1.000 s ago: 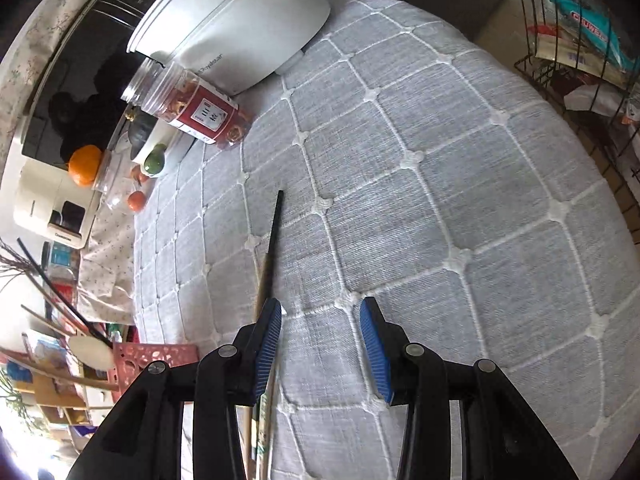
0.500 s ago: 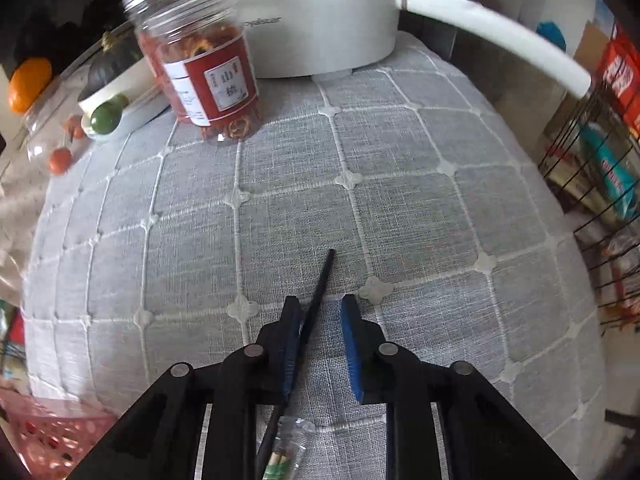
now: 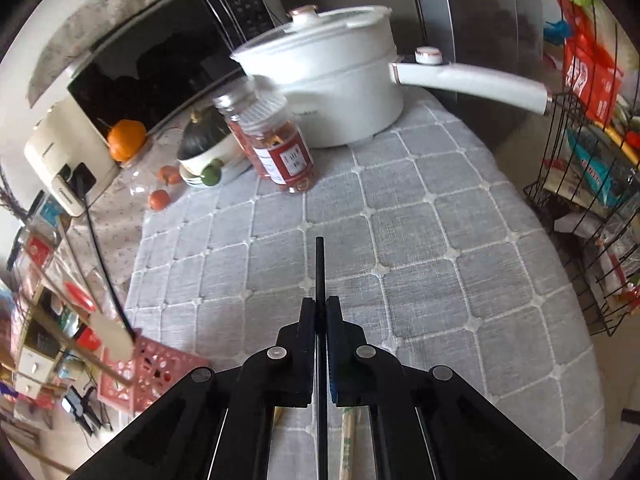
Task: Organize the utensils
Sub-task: 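Lower both held chopsticks into the pink holder and open both grippers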
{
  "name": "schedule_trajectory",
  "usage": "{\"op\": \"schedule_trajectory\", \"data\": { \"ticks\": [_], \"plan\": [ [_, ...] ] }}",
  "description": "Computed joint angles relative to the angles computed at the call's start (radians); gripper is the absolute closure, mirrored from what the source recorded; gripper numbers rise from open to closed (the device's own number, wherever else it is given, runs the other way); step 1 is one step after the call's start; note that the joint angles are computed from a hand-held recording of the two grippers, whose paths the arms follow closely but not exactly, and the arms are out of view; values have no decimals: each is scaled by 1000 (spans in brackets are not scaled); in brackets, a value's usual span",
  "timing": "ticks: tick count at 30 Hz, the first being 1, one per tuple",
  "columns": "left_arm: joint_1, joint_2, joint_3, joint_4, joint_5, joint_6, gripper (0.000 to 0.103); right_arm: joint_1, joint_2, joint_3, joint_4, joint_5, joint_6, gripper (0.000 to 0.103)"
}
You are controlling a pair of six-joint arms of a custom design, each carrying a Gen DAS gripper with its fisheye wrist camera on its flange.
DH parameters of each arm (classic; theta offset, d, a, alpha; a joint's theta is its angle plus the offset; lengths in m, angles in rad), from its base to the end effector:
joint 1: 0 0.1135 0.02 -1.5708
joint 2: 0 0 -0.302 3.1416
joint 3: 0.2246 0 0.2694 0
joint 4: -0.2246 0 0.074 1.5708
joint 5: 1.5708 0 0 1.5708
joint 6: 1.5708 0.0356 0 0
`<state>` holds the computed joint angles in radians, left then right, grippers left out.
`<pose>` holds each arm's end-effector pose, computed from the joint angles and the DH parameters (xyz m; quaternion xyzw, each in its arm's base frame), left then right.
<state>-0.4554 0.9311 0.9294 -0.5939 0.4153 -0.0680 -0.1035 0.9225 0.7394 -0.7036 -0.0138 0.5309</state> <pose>0.1649 -0.0968 0.3556 0.2612 0.8297 -0.2945 0.3957 0.1752 -0.0177 0.2805 0.2916 0.8958 0.0775 0.3264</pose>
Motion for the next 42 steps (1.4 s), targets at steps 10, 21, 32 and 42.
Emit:
{"op": "schedule_trajectory", "data": {
  "ticks": [10,21,32,42],
  "plan": [
    [-2,-59,-24,37,-49,-11,97,426,-238,130,-226,335,196,98],
    [211,-86,-2,127,94,-37,97,898,-206,298,-337,745,361,98],
    [152,-40,-39,311,-75,-109,97,1023,-167,361,-344,822,391,98],
    [48,97,-50,342,-227,-50,97,1053,-172,355,-329,813,394,98]
  ]
}}
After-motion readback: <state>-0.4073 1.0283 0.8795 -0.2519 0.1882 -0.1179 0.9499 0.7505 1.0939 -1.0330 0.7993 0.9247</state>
